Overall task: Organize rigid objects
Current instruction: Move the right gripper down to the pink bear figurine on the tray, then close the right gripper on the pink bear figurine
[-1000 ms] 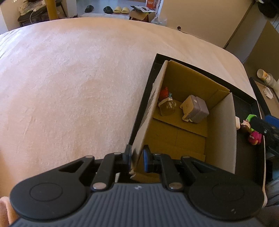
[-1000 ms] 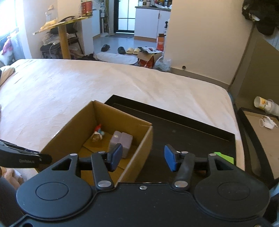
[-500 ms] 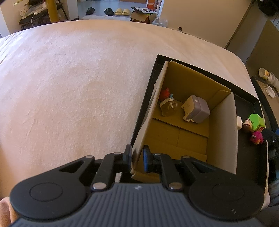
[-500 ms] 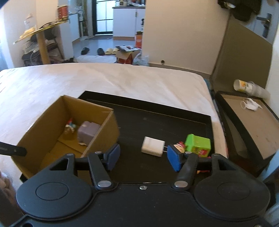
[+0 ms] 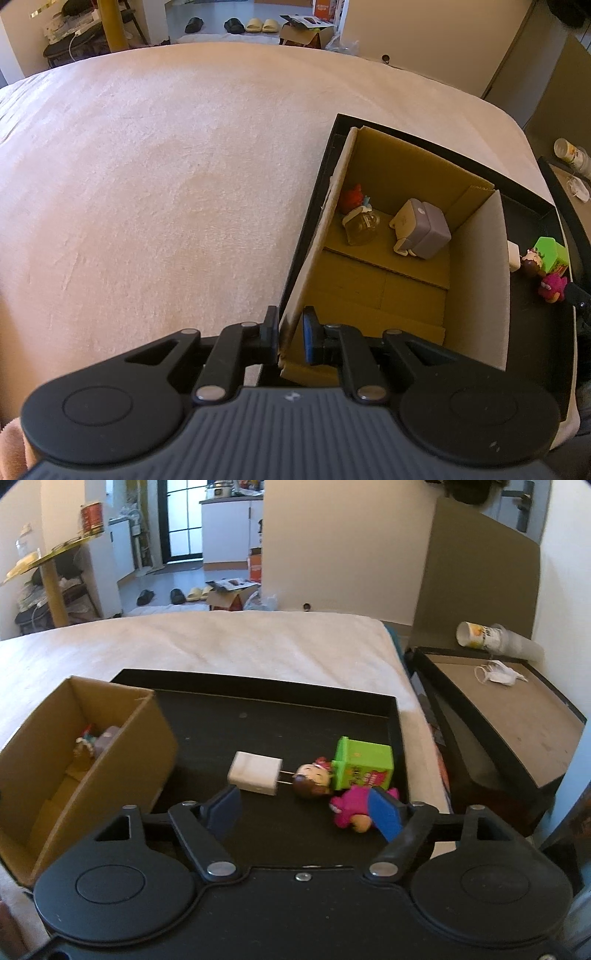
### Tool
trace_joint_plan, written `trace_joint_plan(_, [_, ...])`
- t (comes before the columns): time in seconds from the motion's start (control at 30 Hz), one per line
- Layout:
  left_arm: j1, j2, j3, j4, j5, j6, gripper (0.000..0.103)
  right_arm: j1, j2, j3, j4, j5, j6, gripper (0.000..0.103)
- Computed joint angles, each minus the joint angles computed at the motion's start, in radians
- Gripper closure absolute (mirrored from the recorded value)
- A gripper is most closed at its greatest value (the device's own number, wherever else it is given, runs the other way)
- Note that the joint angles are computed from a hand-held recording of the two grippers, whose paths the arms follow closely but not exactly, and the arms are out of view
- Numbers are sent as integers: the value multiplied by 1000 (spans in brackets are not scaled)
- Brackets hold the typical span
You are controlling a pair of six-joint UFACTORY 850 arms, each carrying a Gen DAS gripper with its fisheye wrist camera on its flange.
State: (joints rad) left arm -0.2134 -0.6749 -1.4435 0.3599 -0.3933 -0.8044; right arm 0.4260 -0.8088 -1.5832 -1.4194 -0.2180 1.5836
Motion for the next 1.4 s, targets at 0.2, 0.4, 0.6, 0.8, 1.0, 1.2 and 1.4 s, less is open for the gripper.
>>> trace_joint_plan(0.2, [-2, -8, -10, 12, -13, -17, 91, -23, -22, 2, -107, 6, 104, 26])
trace_joint_plan(0.4, [-6, -19, -25, 35, -31, -33, 91, -42, -49, -9, -207, 22, 178, 22])
trace_joint_plan(0.6, [-10, -27, -36, 46, -48, -42, 90, -61, -92, -44, -172, 34, 126, 22])
trace_joint_plan(0.8, [-10, -34, -47, 39, -58, -33, 90, -69, -118, -68, -189, 54, 130, 22])
trace_joint_plan(1.0, [-7, -34, -45, 26, -53, -22, 90, -73, -145, -108, 16, 56, -87, 22])
trace_joint_plan(1.2, [-5, -34, -44, 21, -51, -17, 90, -70, -164, -143, 232, 40, -327, 22])
trace_joint_plan(1.4, [-4, -33, -43, 22, -50, -18, 90, -68, -186, -188, 479, 9, -587, 22])
